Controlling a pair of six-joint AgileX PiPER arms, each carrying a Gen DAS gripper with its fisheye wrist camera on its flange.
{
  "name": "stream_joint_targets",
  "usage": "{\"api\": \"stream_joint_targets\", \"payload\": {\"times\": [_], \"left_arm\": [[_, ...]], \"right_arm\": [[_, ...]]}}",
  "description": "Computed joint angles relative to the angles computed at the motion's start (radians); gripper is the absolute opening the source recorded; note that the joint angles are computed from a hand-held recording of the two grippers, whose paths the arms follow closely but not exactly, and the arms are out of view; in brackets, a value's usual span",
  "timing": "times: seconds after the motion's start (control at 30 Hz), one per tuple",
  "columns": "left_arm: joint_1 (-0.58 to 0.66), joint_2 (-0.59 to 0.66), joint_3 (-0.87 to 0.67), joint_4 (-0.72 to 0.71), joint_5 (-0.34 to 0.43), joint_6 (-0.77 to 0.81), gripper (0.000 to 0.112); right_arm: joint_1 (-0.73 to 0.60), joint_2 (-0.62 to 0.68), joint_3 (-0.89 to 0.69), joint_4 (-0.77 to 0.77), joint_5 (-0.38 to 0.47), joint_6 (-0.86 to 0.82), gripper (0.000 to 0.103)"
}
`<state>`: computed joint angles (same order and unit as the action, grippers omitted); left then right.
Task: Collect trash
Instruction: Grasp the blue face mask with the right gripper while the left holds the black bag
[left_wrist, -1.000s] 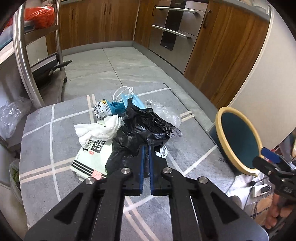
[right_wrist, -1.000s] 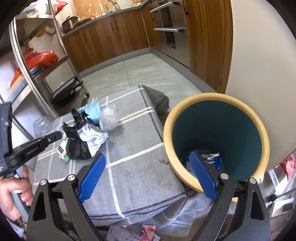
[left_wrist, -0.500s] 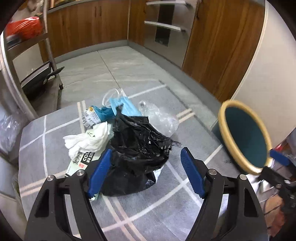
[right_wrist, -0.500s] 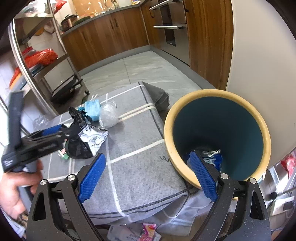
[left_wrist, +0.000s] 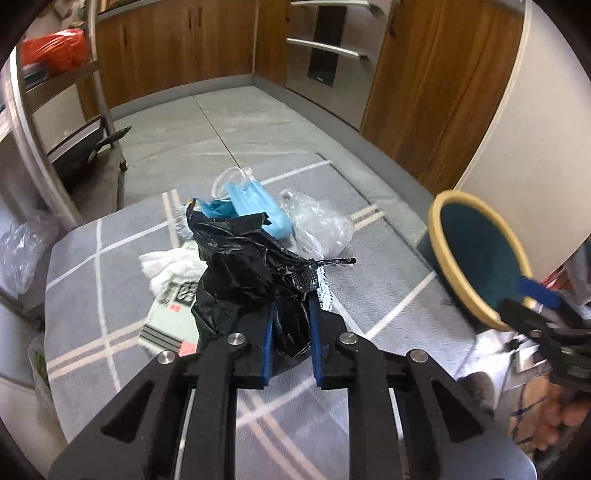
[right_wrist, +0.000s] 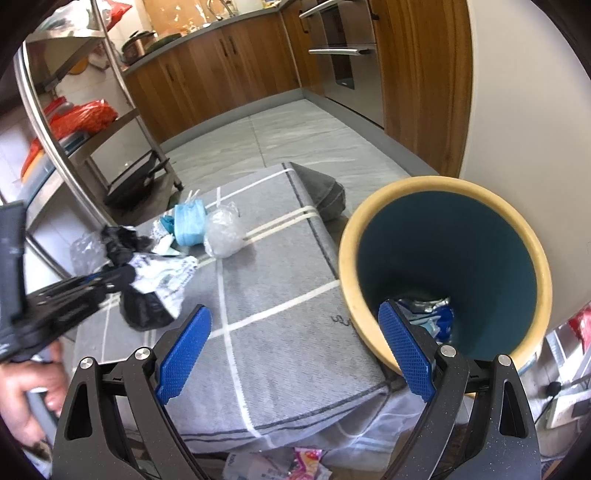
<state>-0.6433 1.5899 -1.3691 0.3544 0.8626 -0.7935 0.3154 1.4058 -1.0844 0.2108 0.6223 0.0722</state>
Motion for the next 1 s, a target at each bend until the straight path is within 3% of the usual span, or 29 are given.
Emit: {"api": "stream_joint_targets", "payload": {"times": [0.43, 0.77, 1.0], "left_arm": [[0.154, -0.217, -0.054, -0.101, 0.13, 0.133, 0.015], [0.263, -0.277, 0.018, -0.147, 0.069, 0.136, 0.015], [0.352, -0.306, 0.047, -0.211, 0.035, 0.167, 0.015]], "right_arm": [[0.099, 0.243, -0.242, 0.005, 0.015, -0.032, 0.092], [0.149, 0.469, -0.521, -0.015, 0.065, -0.017, 0.092], [0.206, 0.678, -0.859, -0.035, 0.193, -0.043, 0.092]]}}
